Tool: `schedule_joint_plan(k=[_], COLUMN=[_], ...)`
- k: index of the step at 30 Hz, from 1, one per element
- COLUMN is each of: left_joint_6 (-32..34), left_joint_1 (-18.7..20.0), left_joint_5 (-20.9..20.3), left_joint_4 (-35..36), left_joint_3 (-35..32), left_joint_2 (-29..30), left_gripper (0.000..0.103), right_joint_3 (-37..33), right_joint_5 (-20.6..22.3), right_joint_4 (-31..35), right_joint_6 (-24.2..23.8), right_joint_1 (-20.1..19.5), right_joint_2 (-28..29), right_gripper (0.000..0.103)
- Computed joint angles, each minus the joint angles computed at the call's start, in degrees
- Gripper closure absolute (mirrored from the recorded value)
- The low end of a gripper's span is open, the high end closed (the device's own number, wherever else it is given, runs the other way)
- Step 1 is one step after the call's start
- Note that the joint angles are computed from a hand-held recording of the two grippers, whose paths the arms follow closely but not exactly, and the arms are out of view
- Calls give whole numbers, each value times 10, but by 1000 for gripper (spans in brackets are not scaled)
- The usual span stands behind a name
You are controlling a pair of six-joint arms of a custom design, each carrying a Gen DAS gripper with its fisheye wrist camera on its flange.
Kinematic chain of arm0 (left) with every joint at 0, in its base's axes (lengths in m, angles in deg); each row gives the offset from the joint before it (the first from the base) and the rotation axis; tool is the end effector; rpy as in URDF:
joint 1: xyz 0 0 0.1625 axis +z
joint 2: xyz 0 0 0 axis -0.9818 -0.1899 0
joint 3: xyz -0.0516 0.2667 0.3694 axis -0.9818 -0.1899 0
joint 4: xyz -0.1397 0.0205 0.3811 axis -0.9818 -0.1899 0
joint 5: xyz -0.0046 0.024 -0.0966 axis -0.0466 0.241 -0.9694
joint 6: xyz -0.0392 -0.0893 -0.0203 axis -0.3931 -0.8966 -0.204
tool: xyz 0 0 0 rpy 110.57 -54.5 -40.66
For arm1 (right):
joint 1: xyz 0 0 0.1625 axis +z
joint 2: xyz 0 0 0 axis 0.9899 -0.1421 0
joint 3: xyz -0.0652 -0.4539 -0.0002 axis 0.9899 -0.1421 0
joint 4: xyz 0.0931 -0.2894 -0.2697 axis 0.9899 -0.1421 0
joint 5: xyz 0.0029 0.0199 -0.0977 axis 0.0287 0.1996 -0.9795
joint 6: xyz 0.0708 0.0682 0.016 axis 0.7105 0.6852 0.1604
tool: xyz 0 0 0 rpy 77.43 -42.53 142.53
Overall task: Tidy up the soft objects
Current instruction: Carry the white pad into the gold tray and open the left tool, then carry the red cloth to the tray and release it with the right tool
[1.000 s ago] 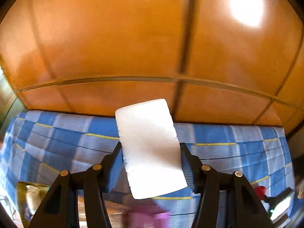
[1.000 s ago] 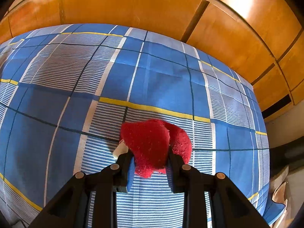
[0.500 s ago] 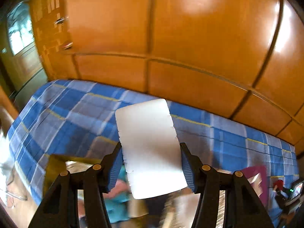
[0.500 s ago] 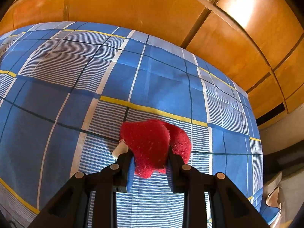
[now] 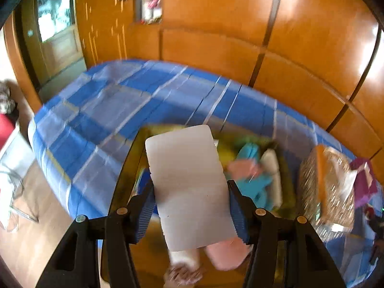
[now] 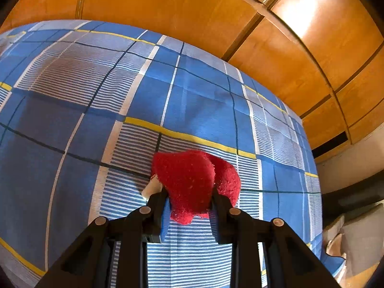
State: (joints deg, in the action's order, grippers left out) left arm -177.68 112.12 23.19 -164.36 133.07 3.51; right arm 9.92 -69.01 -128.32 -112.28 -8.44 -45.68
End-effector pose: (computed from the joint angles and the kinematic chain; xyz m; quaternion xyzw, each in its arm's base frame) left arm -0.3411 -0.4807 0.0953 -0.2088 0.7991 -0.4041 0.3930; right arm -0.1571 -0.8100 0.4805 0.2856 -0.7843 0.1748 0.5222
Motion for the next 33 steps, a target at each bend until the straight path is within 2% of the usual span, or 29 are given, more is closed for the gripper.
schedule_joint_plan(k=[5,10,14,20,22,25,33], left_joint_6=[2,52,21,-56,-90,-122,-165], left_joint_1=[-2,3,-2,-20,-27,-34,-53], left_joint_5=[-25,-36,-35,-21,-20,-16,-2], left_joint_4=[-55,-82,-60,10,56,93,150], left_joint_3=[47,55,57,46,30,19,-6], left_joint_2=[3,25,30,39,47,52,62], left_gripper=[45,44,40,38,38,31,26], right_joint_3=[5,12,13,16,19,29,28], right_joint_5=[-37,-56,-54,-56,-53,-51,-53], right_joint_4=[-68,-151,-179,-194,-204,-217,-215], right_joint_6=[-29,-68,-75,-61,-66,-73,-69], right_joint_1=[9,13,13,13,12,12,12], right_joint_2=[16,33,38,39,40,38,38], right_gripper=[78,78,78,78,78,78,78])
